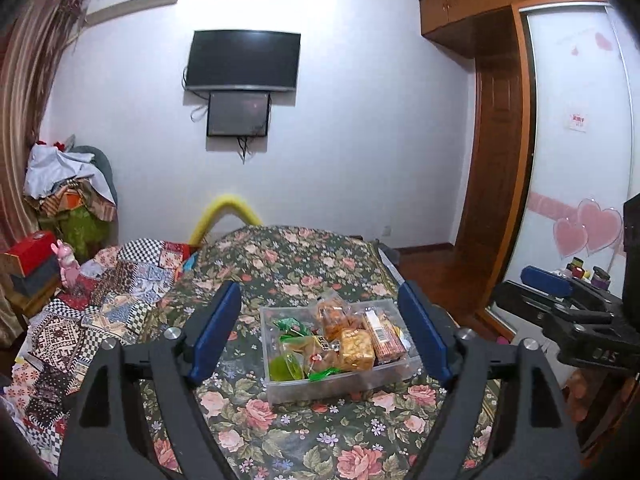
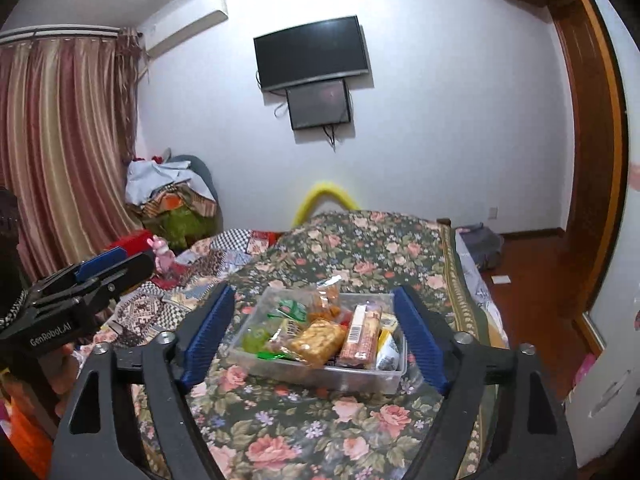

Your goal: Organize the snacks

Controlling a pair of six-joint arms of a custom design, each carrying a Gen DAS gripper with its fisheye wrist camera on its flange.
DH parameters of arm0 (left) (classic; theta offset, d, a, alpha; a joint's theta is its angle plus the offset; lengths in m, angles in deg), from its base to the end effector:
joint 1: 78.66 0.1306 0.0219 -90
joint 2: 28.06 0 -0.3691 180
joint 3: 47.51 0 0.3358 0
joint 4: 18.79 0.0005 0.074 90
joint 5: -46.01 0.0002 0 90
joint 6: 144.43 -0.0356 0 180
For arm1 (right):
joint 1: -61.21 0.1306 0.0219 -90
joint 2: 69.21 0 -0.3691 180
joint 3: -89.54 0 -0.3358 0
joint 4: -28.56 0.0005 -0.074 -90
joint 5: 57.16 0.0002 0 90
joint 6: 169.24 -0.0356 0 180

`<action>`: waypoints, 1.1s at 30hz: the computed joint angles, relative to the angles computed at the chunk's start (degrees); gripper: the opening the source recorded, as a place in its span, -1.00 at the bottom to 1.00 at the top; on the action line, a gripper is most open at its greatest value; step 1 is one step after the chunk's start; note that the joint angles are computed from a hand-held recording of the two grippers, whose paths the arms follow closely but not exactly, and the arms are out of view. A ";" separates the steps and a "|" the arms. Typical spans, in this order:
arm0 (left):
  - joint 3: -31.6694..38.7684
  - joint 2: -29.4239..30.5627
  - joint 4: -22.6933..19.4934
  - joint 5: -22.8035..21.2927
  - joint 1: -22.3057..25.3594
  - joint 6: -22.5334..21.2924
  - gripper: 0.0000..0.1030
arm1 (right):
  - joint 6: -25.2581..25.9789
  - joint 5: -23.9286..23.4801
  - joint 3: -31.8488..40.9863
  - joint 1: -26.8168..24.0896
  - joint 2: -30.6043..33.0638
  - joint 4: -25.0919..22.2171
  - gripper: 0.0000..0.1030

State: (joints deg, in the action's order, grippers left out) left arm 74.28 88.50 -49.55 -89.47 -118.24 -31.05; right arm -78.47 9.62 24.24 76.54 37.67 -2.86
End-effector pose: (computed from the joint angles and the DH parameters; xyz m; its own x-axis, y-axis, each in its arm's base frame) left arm 0.4864 -0.3698 0.4485 -0.2854 -0.1251 -0.9502 -0.1769 0.9813 -0.0760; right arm 0.5360 0.1610 0.4866 -0.3781 -0.1165 -0.9184 -0.5965 0.7893 0.1455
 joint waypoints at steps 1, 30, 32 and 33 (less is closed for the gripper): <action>-0.72 -0.48 0.37 -0.15 -0.25 0.18 0.64 | 0.06 0.14 -0.80 0.11 -0.64 0.63 0.68; -5.04 -2.35 4.79 -4.11 -3.64 -2.54 0.99 | -0.49 3.69 -9.02 0.51 -6.06 5.85 1.00; -5.26 -2.49 4.96 -4.10 -3.56 -2.24 0.99 | -0.43 3.86 -9.23 0.57 -6.20 5.92 1.00; -5.38 -2.51 5.06 -4.04 -3.49 -1.97 0.99 | -0.37 4.04 -9.30 0.60 -6.24 5.96 1.00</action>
